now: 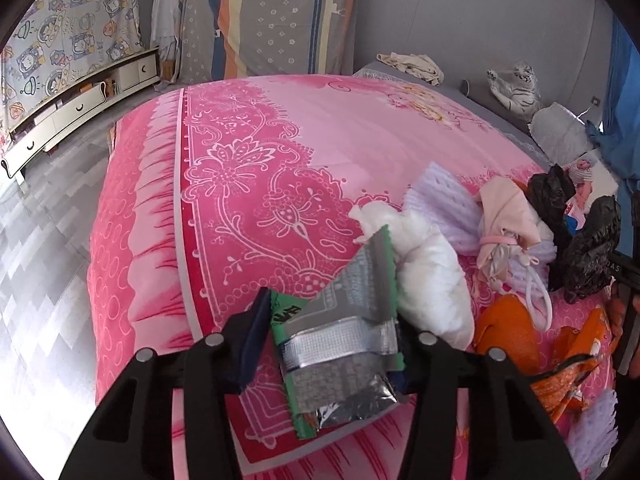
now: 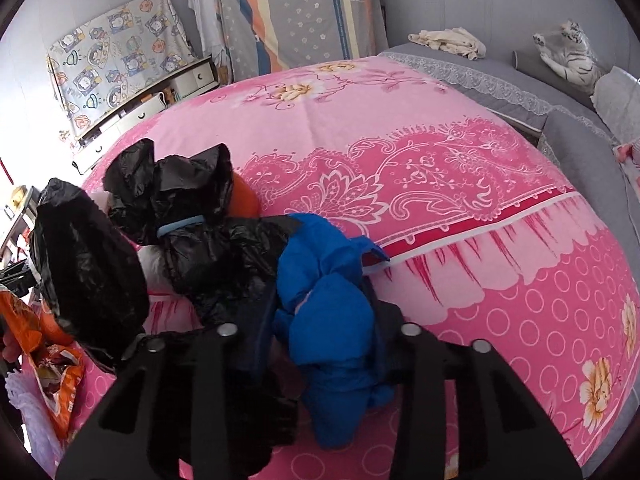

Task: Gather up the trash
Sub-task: 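Grasp silver-green wrapper with left tool while right tool grasps blue glove, then carry wrapper in left tool and glove in right tool over the yellow bin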

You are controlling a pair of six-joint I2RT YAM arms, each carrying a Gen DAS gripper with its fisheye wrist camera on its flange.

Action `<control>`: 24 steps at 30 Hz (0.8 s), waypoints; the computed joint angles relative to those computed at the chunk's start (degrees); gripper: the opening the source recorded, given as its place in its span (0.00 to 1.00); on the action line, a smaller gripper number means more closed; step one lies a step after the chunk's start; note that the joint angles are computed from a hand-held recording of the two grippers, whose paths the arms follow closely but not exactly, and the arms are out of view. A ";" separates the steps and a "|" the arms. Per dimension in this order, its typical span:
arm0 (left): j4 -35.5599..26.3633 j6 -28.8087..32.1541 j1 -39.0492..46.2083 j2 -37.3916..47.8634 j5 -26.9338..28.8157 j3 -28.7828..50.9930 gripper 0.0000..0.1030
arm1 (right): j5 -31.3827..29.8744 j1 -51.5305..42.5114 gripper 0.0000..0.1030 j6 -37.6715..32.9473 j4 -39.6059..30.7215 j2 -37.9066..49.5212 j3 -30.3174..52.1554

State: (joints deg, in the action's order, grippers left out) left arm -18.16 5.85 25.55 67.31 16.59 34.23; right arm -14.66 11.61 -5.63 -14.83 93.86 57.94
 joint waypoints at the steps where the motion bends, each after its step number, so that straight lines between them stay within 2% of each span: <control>1: 0.17 -0.25 0.43 -0.56 0.51 -0.30 0.44 | -0.51 -0.28 0.30 0.00 -0.09 -0.29 -0.18; 2: 0.10 -0.43 0.85 -1.04 0.86 -0.45 0.40 | -0.72 -0.49 0.28 0.11 -0.12 -0.74 -0.45; 7: -0.80 -0.95 4.74 -4.03 5.56 -0.99 0.37 | -1.68 -1.92 0.26 2.71 1.03 -6.49 -3.78; 18: -3.94 -2.74 8.85 -14.27 11.27 -1.51 0.37 | -9.97 -5.31 0.26 8.57 -2.99 -24.86 -6.79; 24: -8.52 -2.00 10.39 -20.46 13.81 -0.56 0.37 | -12.75 -6.54 0.26 9.98 -5.68 -33.64 -8.68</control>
State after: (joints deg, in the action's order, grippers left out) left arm -26.67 3.85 35.93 46.85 30.40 33.67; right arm -27.41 5.06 4.35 -20.51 60.22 49.26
